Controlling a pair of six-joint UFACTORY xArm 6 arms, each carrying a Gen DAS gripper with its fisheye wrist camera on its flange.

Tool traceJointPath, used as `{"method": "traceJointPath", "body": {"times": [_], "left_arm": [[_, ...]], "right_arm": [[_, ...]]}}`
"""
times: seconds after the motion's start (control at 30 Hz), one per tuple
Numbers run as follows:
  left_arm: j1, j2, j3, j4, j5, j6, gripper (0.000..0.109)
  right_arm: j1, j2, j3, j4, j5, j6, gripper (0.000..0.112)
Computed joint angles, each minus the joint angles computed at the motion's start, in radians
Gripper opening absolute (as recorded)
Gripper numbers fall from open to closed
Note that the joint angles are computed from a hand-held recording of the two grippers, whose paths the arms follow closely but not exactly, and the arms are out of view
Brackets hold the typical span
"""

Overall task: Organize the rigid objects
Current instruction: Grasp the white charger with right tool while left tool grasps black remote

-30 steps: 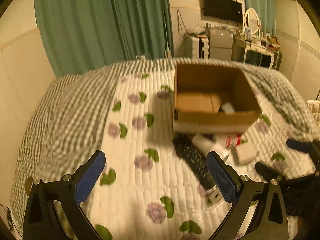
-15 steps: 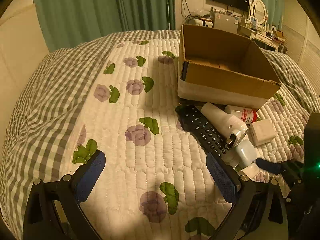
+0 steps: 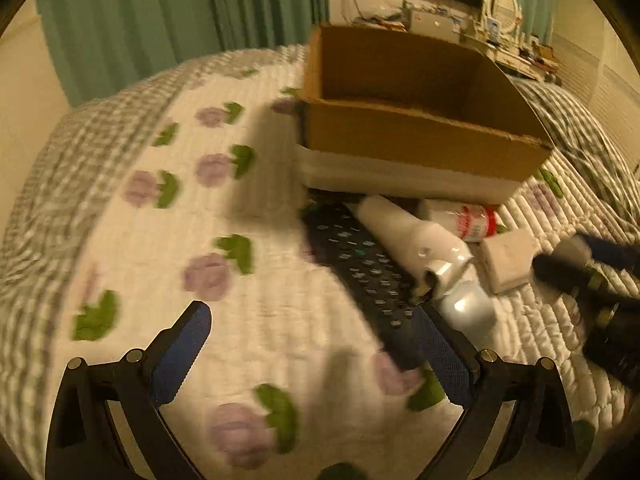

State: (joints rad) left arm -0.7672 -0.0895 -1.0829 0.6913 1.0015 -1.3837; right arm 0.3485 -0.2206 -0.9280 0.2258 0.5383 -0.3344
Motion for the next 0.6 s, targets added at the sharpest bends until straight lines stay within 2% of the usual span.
{"method": "traceJointPath", "body": {"times": [0.13,0.2,0.33,0.47,0.57,0.6], "left_arm": [[0.025,0.075,-0.029,-0.088,-0.109,0.076,0.098],[0.028,0.118,-0.062,-0.1,-0.102,0.1,0.093],[0.071,0.159,-0.083,-0.161,-0.149,0.14,0.09],[0.074,0.232,-0.155,-0.152,-0.091,0.184,0.082],[0.071,0.228,-0.162,-0.141,-0.085,0.197,0.068],[0.069,0.221,-0.159,-0.137,-0.079,0.197,0.059]], "right_arm": [[-0.047,0.022,-0.032,0.084,0.021,-0.058,0.059],[-0.063,0.024,-0.036,0.132,0.037,-0.09,0.059],[-0.056,0.028,-0.033,0.167,0.034,-0.122,0.058],[-0.046,0.031,-0.03,0.186,0.029,-0.15,0.058],[-0.044,0.034,-0.027,0.18,0.027,-0.152,0.057],[-0.044,0.035,-0.026,0.18,0.027,-0.153,0.057]]}}
